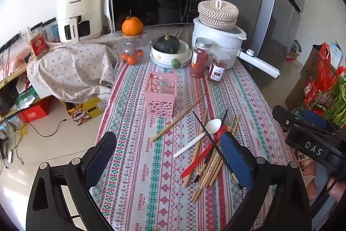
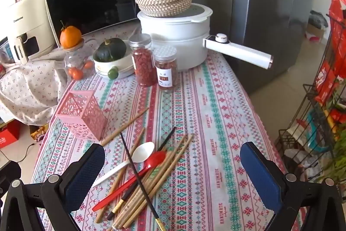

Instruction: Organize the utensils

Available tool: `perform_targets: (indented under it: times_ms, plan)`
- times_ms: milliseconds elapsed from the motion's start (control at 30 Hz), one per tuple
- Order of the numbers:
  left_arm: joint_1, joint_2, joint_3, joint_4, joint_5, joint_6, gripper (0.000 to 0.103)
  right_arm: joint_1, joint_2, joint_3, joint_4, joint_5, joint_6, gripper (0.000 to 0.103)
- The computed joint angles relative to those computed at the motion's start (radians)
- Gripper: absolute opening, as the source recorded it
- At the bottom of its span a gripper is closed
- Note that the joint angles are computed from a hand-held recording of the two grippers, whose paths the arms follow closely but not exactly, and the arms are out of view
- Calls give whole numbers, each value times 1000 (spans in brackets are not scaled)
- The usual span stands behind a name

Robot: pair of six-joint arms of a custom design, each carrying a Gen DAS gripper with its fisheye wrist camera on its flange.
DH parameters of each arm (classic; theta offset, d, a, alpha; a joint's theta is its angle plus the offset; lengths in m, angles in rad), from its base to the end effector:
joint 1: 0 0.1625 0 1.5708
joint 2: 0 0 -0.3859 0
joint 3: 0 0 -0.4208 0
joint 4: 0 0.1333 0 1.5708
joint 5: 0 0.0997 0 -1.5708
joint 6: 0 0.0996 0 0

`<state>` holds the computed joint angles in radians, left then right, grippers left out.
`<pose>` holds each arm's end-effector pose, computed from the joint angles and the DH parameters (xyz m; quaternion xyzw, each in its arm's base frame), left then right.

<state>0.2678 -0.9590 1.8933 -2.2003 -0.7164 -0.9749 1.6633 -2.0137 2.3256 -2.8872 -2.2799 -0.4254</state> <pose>-0.4726 -0.3458 0.0477 0.2090 0.8772 -0.3141 0.2969 0.1007 -0.3446 0.4256 0.0489 -0.8374 0.3948 0.3749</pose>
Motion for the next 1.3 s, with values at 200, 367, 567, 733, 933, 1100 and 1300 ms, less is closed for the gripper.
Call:
perform_targets:
  times_ms: [200, 367, 567, 733, 933, 1100, 1300]
  plan:
    - [4, 16, -3, -22, 2, 3, 98, -17, -17, -12, 55, 34, 44, 103]
    - [1, 23, -3, -23, 3, 10, 98, -7, -16, -15, 61, 30, 48, 103]
    - [-3, 21, 6, -31, 6, 10, 98, -3, -15, -16, 63, 27, 54, 103]
    - [-3, 20, 10, -32, 9, 2, 98, -2, -15, -17, 65, 26, 57, 103]
    - [-4, 20, 14, -38, 5, 4, 98, -2, -14, -17, 70, 27, 63, 103]
    - [-2, 18, 7, -31, 2, 6, 98, -2, -13, -15, 67, 27, 63, 103]
    - [-4, 14, 14, -38, 4, 8, 98, -3, -14, -14, 66, 29, 63, 103]
